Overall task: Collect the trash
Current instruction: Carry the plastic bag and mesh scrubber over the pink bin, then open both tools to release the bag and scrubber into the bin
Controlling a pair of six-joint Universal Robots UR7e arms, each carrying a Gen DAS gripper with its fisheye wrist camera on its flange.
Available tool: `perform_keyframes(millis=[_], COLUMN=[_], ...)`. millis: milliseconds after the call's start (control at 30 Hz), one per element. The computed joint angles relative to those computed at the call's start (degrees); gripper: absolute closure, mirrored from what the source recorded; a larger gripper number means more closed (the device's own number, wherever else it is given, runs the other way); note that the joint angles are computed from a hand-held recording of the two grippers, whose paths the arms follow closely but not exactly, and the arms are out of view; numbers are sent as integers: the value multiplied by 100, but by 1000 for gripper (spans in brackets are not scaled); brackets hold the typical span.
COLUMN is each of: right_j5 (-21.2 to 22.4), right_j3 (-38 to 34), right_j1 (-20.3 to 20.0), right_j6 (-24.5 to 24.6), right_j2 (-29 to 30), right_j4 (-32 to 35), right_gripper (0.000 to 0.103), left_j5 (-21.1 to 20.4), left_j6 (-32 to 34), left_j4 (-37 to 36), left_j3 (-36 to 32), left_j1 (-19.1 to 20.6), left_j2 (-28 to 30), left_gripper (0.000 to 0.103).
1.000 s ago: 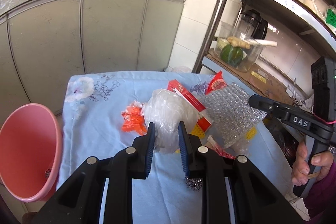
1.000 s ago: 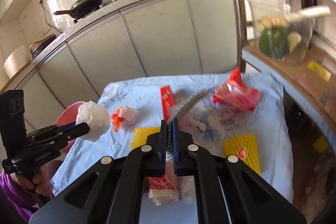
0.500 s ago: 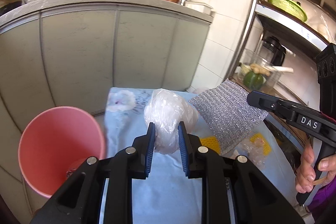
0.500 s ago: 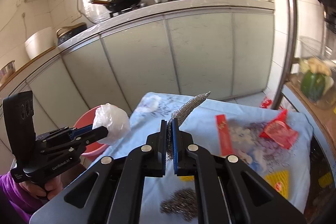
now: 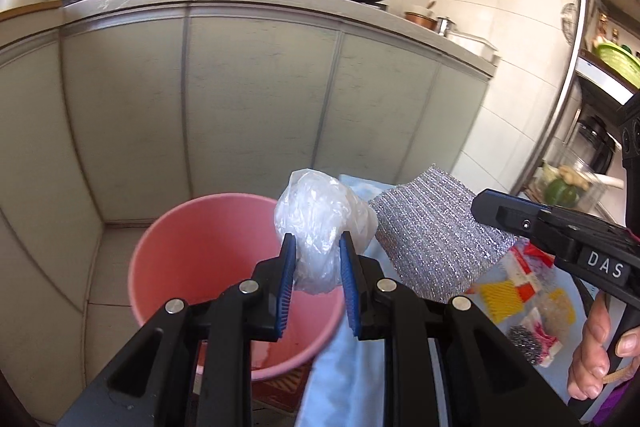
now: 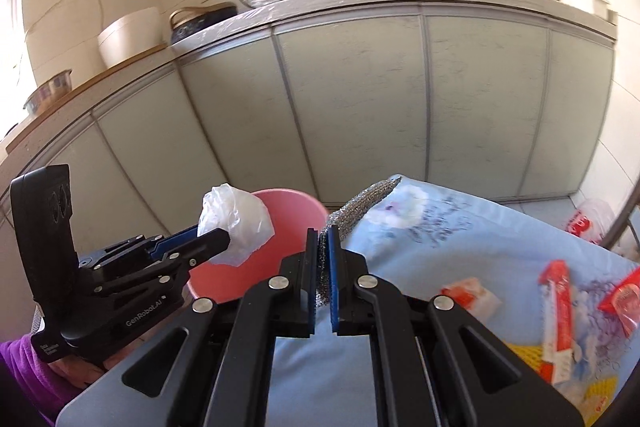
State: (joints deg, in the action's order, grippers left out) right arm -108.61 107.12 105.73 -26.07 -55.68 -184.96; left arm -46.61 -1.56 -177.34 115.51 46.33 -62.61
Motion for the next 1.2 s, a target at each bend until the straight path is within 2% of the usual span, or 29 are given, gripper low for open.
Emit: perform_keyframes(millis=[233, 567, 933, 1200], right_j5=[-90, -386, -615, -576], right_j3=[-549, -1087, -1328, -1418], right_j1=[175, 178, 89, -10], right_j6=[-21, 13, 253, 704], right_j2=[613, 1261, 1542, 1533], right_j4=[384, 760, 1085, 1608], right_gripper=[98, 98, 98, 96], left_j5=[318, 406, 391, 424], left_j6=[-238, -638, -1005, -1281], left_j4=[288, 842, 1405, 1744], left_j3=[8, -124, -311, -346], left_j1=[317, 730, 955, 951], left_j2=[-126, -46, 89, 95], left_gripper=[82, 82, 81, 74])
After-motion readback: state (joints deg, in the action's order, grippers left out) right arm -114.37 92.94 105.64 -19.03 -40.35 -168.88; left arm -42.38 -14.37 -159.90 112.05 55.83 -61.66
